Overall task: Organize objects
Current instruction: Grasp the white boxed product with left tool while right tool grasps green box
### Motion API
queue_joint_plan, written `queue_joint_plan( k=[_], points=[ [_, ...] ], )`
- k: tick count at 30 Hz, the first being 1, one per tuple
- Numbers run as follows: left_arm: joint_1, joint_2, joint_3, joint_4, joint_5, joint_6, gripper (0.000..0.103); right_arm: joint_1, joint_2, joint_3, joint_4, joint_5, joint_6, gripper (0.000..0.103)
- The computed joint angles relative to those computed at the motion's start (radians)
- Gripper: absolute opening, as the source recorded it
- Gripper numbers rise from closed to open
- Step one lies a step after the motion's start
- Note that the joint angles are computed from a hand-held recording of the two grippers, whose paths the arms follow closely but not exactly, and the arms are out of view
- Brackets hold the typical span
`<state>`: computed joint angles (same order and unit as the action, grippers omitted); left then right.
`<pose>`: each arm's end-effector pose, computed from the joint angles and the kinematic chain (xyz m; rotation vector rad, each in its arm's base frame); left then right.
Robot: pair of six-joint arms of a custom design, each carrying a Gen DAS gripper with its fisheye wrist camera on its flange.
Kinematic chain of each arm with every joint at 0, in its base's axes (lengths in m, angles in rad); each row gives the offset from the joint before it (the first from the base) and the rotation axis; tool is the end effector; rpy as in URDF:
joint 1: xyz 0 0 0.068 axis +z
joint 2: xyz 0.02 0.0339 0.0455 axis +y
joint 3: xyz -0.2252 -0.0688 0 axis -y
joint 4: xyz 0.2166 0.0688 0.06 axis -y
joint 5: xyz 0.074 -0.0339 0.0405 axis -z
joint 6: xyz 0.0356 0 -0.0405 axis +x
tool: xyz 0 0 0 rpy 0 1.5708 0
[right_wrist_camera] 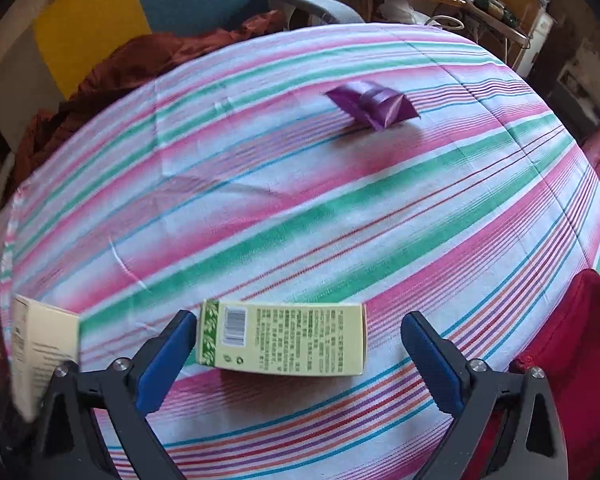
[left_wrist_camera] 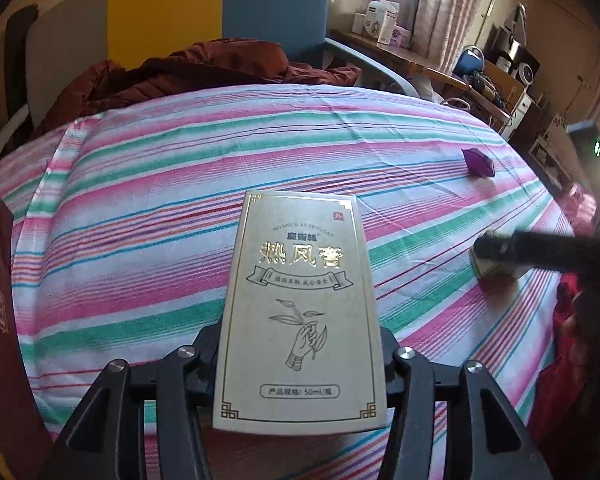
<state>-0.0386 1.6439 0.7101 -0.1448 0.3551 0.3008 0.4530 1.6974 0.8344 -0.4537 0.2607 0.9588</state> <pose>0.2636 -0.0226 0.1050 0.5515 2.5288 -0.3751 0.2397 0.1065 0.1064 0.7408 2.6803 -0.0470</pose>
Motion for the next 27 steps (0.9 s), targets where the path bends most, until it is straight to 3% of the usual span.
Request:
queue_joint_plan(
  k=[2, 6, 9, 12, 20, 27],
  points=[
    [0.0, 0.006, 0.01, -0.01, -0.001, 0.008, 0.053, 0.005, 0.012, 0.009, -0.011, 0.005, -0.004, 0.073],
    [0.007, -0.029, -0.03, 0.006, -0.012, 0.031, 0.052, 0.043, 0.008, 0.019, 0.0, 0.012, -0.036, 0.072],
    [0.025, -0.085, -0.092, 0.028, -0.028, 0.053, 0.052, 0.093, 0.028, 0.043, 0.062, -0.033, -0.136, 0.072],
    [0.044, -0.138, -0.151, 0.052, -0.072, 0.067, 0.052, 0.163, 0.113, 0.128, 0.035, -0.028, -0.218, 0.072],
    [0.127, -0.425, -0.247, -0.085, -0.043, 0.11, 0.052, 0.215, 0.101, 0.135, 0.021, 0.005, -0.245, 0.072],
    [0.192, -0.604, -0.229, -0.24, 0.024, 0.147, 0.052, 0.216, 0.108, 0.158, -0.01, 0.029, -0.238, 0.072]
  ],
)
